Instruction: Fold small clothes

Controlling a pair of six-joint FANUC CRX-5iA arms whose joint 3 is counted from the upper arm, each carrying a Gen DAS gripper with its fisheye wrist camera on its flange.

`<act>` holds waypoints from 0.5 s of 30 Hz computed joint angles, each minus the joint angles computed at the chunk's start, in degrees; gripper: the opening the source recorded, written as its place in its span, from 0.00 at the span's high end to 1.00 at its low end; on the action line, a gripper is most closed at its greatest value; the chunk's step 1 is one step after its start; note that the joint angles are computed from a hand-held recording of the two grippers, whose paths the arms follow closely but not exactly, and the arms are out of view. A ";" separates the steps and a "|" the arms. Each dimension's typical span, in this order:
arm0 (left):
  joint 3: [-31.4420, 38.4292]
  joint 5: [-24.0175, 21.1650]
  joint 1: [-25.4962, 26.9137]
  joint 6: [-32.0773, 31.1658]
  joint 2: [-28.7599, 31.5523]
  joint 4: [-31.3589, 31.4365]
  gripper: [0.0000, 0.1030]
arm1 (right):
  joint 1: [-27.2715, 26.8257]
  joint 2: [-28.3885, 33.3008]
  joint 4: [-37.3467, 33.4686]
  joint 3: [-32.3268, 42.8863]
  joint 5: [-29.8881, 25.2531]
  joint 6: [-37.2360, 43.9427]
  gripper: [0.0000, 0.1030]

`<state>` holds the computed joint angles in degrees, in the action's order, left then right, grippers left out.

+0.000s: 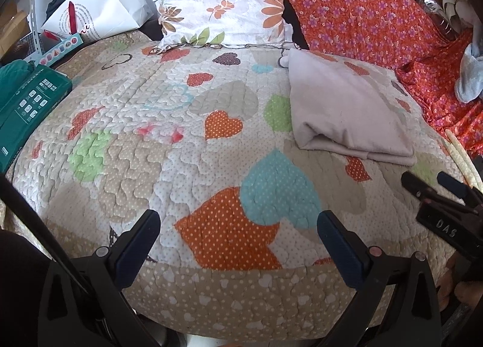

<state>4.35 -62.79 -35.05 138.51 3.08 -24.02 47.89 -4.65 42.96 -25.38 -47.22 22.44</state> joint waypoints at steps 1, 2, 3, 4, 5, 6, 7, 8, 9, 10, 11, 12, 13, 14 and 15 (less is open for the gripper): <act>-0.04 -0.17 0.13 -0.24 0.01 0.23 0.00 | 0.00 -0.44 0.62 -0.41 0.32 -0.68 0.12; -0.01 -0.43 0.22 -0.48 0.09 0.45 0.00 | -0.16 -0.80 0.84 -0.62 0.78 -1.02 0.12; 0.06 -0.72 0.31 -0.57 0.23 0.61 0.00 | -0.72 -1.15 0.03 -0.33 1.68 -0.64 0.12; 0.10 -0.89 0.46 -0.65 0.37 0.83 0.00 | -1.84 -1.01 -1.67 0.89 2.84 0.51 0.12; 0.05 -0.86 0.75 -0.92 0.52 1.38 0.00 | -2.90 -0.61 -2.18 2.01 3.76 0.89 0.12; 0.04 -0.84 0.99 -1.22 0.64 1.95 0.00 | -3.56 -0.05 -2.11 2.93 4.28 1.06 0.12; 0.09 -0.85 1.31 -1.63 0.84 2.70 0.00 | -5.07 1.42 -2.71 5.20 5.33 3.05 0.13; 0.13 -0.75 1.54 -2.10 0.92 3.28 0.00 | -6.11 2.79 -4.05 7.15 5.98 5.56 0.25; 0.21 -0.65 1.62 -2.45 0.97 3.52 0.00 | -6.80 4.01 -5.24 8.75 6.34 7.45 0.36; 0.35 -0.63 1.60 -2.74 1.00 3.56 0.00 | -7.54 5.71 -7.84 11.08 6.40 10.35 0.59; 0.68 -0.79 1.56 -3.02 1.13 3.37 0.00 | -8.44 7.57 -12.74 14.02 6.32 14.91 0.66; 0.90 -0.97 1.58 -3.13 1.22 3.18 0.00 | -9.75 9.73 -20.10 17.65 6.14 21.12 0.68; 0.98 -1.09 1.82 -3.30 1.18 3.03 0.00 | -10.90 11.62 -25.69 20.43 5.10 25.37 0.72; 1.09 -1.33 2.03 -3.23 1.19 2.83 0.00 | -12.19 14.53 -31.44 24.01 1.85 29.27 0.72; 1.13 -1.52 2.35 -3.27 1.19 2.75 0.00 | -12.91 16.20 -34.19 25.79 -0.49 31.07 0.72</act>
<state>5.48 -64.31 -32.70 135.24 4.26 -21.27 34.98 11.55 8.77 0.41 -47.70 53.51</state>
